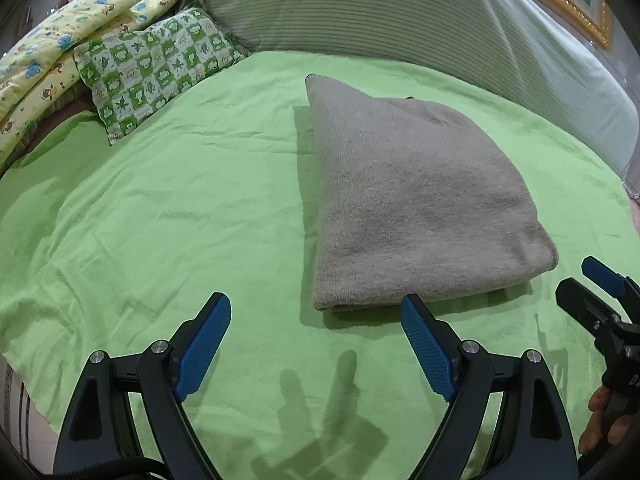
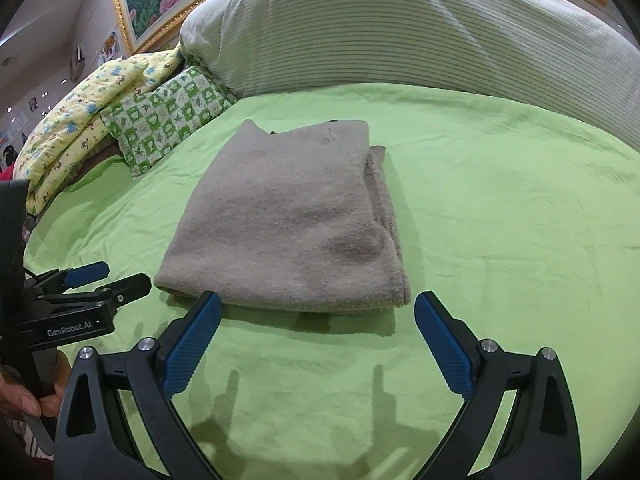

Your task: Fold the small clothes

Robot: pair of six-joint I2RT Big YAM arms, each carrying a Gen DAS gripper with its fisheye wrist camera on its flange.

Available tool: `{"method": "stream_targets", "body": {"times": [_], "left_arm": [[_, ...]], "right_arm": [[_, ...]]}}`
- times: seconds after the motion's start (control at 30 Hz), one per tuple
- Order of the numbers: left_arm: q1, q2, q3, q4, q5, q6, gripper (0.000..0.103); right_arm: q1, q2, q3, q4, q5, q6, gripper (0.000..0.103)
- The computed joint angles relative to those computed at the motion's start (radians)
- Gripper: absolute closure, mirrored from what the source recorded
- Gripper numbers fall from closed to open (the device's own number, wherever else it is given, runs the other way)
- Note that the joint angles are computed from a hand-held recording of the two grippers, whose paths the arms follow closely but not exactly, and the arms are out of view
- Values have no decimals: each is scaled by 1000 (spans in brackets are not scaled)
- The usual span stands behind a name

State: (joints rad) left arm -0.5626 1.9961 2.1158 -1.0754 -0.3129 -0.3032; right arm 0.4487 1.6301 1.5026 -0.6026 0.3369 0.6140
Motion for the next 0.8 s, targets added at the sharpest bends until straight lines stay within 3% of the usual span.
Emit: {"method": "stream_targets", "body": {"times": [0.8], "left_arm": [[5, 54, 78, -87, 15, -17, 16]], "right_arm": [[-19, 41, 32, -34, -53, -26, 6]]}}
